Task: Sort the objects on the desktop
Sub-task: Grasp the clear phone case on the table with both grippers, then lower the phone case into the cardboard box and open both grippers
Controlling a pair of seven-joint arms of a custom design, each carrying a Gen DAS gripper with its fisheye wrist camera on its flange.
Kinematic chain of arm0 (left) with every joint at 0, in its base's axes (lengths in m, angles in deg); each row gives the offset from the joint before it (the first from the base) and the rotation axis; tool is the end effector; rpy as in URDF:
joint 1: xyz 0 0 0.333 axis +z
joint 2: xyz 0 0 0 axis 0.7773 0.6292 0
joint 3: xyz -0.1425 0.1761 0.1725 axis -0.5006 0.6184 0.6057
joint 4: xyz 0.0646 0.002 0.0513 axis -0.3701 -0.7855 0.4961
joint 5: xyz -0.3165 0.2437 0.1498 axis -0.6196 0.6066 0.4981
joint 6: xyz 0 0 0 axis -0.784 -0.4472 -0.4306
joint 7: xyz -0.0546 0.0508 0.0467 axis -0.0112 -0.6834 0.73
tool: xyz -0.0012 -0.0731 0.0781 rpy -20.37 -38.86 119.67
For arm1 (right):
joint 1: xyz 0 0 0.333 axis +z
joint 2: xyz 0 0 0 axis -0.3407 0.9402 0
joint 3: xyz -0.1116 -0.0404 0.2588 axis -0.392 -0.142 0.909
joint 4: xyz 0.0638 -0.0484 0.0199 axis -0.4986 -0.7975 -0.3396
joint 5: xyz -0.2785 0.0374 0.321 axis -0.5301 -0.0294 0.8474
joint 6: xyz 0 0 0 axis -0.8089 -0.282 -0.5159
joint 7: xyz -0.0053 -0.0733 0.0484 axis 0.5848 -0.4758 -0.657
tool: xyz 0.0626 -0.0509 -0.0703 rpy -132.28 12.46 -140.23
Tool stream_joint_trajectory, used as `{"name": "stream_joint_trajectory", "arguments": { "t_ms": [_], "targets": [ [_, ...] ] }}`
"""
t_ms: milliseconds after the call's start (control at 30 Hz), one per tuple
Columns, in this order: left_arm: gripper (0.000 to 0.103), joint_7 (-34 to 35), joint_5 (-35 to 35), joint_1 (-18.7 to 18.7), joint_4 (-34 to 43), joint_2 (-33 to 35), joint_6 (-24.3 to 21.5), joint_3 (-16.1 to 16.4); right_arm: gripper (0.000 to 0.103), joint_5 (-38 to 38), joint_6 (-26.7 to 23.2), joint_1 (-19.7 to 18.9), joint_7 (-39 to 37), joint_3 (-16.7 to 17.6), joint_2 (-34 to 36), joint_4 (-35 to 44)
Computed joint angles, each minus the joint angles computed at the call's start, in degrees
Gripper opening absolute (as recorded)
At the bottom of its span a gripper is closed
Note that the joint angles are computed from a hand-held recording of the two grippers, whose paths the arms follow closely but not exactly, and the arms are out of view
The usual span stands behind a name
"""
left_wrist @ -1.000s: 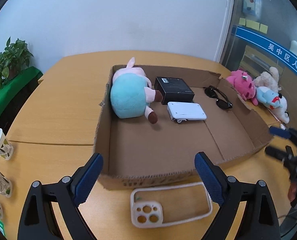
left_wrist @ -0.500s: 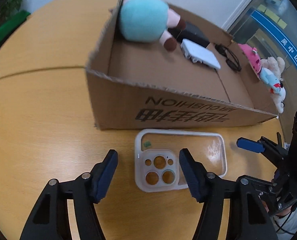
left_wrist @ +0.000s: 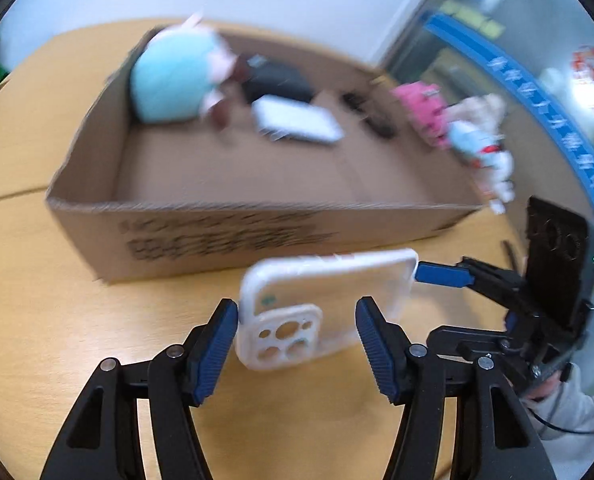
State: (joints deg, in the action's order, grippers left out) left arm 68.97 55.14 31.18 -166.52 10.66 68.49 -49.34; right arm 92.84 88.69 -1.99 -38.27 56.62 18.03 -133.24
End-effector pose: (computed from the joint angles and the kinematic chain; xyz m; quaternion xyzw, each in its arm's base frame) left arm 0.3679 -0.2067 0.4678 -0.7369 0.5809 -0.3371 0.0769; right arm 0.5192 0.2319 0.4365 -0.8710 0.2612 0.1279 0.3960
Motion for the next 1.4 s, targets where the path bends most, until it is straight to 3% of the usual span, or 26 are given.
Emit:
{"name": "stream_joint_trajectory", "arguments": {
  "t_ms": [100, 167, 300, 367, 400, 467, 500, 533, 567, 600, 633, 733, 933, 1133, 1300, 1400],
  "targets": [
    [0.059, 4.8, -3.6, -5.1, 0.3, 1.5, 3.1, 4.0, 0.087, 3.0, -4.1, -1.5, -4.5, -2.6, -3.4, -2.2],
    [0.059, 5.8, -4.6, -5.3, 1.0, 2.7, 2.2, 3.8, 0.087, 3.4, -5.5, -2.5, -5.7, -3.6, -4.8, -3.4],
    [0.059, 4.1, -6.3, -3.5, 1.9, 4.6, 0.2, 2.8, 0.086, 0.5, 0.6, -2.7, -2.5, -2.6, -4.9, -4.4],
    [0.059, 2.6, -5.5, -1.6, 3.1, 6.0, -2.4, 1.6, 0.080, -1.7, 4.3, -2.3, -0.1, -1.7, -3.9, -4.1],
    [0.059, 1.5, -5.1, -0.8, 3.5, 6.5, -3.6, 0.9, 0.072, -2.4, 5.3, -1.9, 0.6, -1.4, -2.8, -3.2],
    [0.049, 0.3, -5.5, -0.4, 4.2, 7.7, -5.6, 1.0, 0.057, -4.9, 8.0, -1.4, 1.8, -0.5, -1.0, -2.3],
    [0.039, 0.0, -6.0, -0.4, 3.8, 7.4, -6.5, 1.3, 0.047, -6.6, 9.8, -1.0, 2.8, 0.1, -0.3, -2.0],
    [0.036, -0.9, -5.1, 0.4, 3.7, 7.3, -6.6, 0.4, 0.036, -9.0, 11.7, -0.8, 4.4, 0.7, 0.3, -1.9],
    [0.033, -1.1, -4.6, 0.7, 4.0, 7.4, -7.4, 0.2, 0.030, -11.2, 13.2, -0.5, 5.6, 1.1, 1.1, -1.7],
    [0.023, -1.4, -3.7, 1.1, 4.4, 7.6, -8.3, -0.3, 0.022, -13.0, 14.0, -0.3, 6.6, 1.4, 1.5, -1.7],
    [0.010, -1.6, -3.2, 1.3, 4.7, 7.7, -8.9, -0.6, 0.020, -14.0, 14.1, -0.3, 6.6, 1.3, 1.1, -2.5],
    [0.008, -3.4, -0.4, 2.3, 5.1, 7.3, -10.6, -2.2, 0.015, -14.6, 16.8, 0.3, 5.6, 1.3, 0.0, -4.4],
    [0.006, -6.7, 4.2, 3.2, 7.5, 4.9, -11.9, -4.1, 0.013, -10.5, 16.7, 1.0, 3.6, -0.9, -4.7, -6.8],
    [0.006, -7.8, 13.5, 7.0, 14.4, 2.6, -11.8, -6.3, 0.013, -3.0, 19.1, 2.8, -0.6, -3.6, -10.7, -5.1],
    [0.005, -6.9, 21.3, 12.6, 21.0, 3.8, -11.7, -7.4, 0.013, 0.4, 22.7, 4.6, -3.0, -3.0, -6.9, 3.4],
    [0.005, -5.6, 22.8, 13.8, 22.8, 4.3, -12.9, -5.7, 0.013, 1.0, 23.1, 5.0, -2.5, -1.7, -2.8, 9.0]
  ]
}}
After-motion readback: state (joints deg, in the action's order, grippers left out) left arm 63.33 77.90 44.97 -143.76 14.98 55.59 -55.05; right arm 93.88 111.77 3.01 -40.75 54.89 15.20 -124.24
